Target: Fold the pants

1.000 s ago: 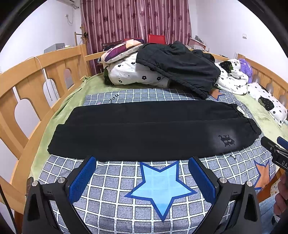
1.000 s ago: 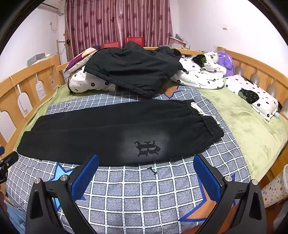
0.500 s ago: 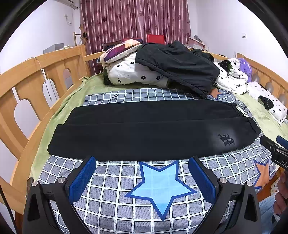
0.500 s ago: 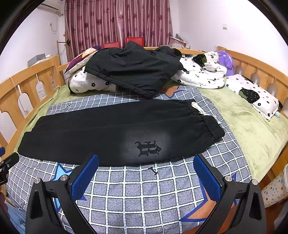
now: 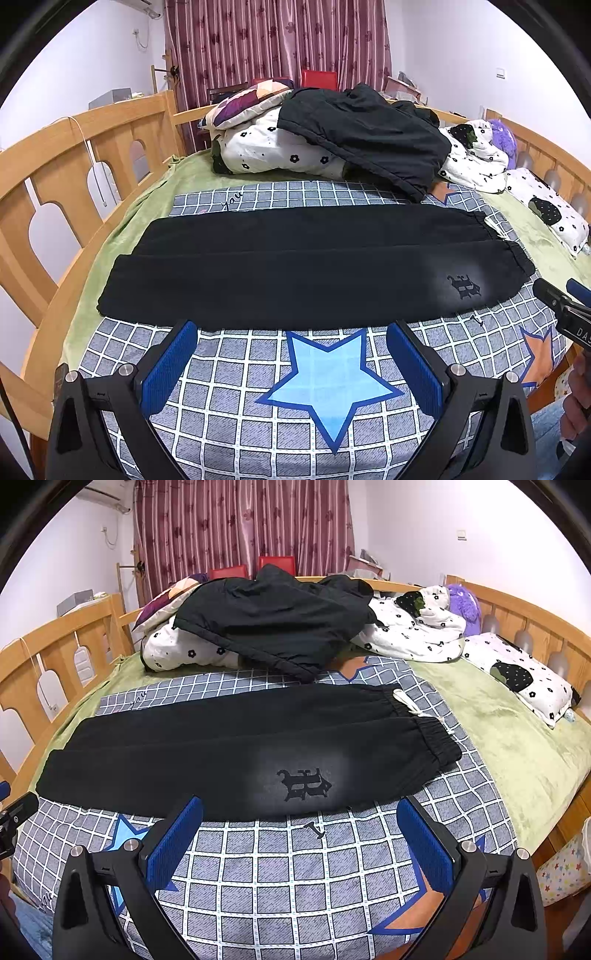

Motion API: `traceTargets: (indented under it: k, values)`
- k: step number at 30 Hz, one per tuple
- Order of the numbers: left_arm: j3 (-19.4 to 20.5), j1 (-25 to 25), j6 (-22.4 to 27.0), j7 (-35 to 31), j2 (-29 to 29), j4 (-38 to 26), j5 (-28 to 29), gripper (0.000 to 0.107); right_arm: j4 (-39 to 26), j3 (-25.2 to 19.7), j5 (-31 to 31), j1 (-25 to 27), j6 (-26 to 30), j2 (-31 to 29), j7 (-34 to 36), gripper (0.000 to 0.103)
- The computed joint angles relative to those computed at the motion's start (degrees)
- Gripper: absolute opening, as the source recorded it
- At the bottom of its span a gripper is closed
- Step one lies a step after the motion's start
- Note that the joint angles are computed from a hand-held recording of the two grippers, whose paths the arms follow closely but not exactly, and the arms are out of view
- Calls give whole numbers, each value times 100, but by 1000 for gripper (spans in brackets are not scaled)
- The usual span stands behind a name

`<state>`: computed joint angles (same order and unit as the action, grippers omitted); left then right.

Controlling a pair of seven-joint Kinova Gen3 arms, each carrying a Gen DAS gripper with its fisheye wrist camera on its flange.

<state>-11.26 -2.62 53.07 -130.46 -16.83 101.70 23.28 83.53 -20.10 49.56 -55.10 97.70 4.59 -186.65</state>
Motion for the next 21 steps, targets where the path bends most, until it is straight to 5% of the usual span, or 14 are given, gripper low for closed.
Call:
traceTargets:
  k: [21]
  values:
    - [-26, 10, 30, -31, 1, -17, 26, 103, -28, 17, 59, -36, -14, 44, 26, 103]
